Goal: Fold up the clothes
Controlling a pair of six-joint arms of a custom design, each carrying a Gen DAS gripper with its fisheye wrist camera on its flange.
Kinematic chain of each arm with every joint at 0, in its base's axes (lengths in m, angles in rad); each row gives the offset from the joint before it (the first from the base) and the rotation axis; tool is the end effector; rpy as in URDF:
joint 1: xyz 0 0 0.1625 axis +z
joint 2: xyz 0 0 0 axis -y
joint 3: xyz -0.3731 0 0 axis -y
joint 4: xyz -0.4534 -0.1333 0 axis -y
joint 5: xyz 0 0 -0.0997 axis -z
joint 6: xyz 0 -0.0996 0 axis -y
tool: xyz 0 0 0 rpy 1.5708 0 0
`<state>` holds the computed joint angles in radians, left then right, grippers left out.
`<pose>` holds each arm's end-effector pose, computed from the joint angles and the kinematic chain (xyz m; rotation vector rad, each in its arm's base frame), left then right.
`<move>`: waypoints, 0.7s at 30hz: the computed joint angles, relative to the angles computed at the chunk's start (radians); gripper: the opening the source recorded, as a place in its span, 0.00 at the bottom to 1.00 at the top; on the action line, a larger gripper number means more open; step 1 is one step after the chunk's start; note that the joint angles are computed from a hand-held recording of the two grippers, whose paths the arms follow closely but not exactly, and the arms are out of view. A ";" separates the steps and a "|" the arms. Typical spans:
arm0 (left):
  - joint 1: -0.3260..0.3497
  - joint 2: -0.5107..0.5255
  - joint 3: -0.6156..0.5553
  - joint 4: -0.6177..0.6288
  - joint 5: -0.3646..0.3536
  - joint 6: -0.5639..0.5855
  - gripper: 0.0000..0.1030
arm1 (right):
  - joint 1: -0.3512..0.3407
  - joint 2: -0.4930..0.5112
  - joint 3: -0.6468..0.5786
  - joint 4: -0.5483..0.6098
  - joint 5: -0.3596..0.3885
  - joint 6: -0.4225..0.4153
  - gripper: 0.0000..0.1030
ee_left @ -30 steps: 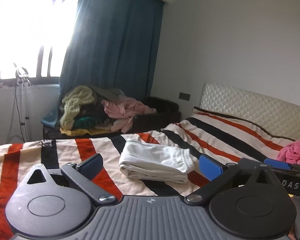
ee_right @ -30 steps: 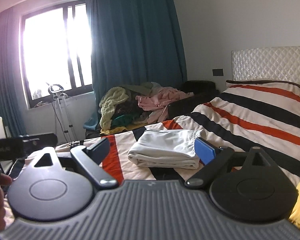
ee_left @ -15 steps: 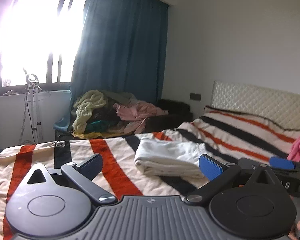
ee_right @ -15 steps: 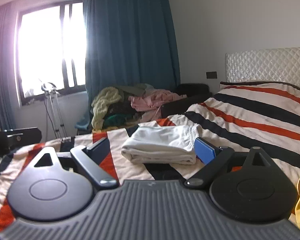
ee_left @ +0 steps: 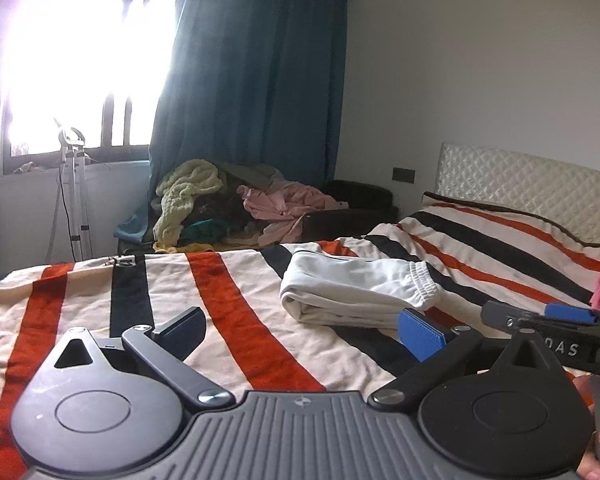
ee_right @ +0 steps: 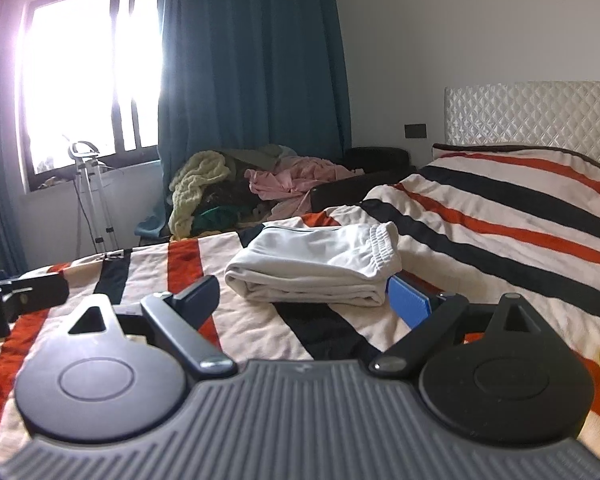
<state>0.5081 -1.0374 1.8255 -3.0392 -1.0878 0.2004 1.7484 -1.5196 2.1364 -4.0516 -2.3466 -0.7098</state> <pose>-0.4739 -0.4694 0.1564 1.4327 2.3654 -1.1694 0.1382 -0.4102 0.3888 -0.0938 -1.5813 1.6538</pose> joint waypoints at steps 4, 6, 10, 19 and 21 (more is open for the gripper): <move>0.003 0.009 0.001 -0.002 0.007 0.001 1.00 | -0.014 -0.001 0.007 0.015 0.000 0.030 0.90; 0.003 0.012 0.001 0.004 0.012 -0.002 1.00 | -0.014 0.007 0.002 0.002 -0.008 0.025 0.90; -0.005 0.021 0.002 0.002 0.045 0.004 1.00 | -0.010 0.012 0.000 -0.003 -0.020 0.031 0.90; -0.003 0.019 0.010 0.003 0.038 0.008 1.00 | -0.003 0.026 -0.006 -0.017 -0.028 -0.003 0.90; -0.003 0.017 0.013 0.003 0.035 0.006 1.00 | -0.003 0.027 -0.007 -0.016 -0.031 -0.002 0.90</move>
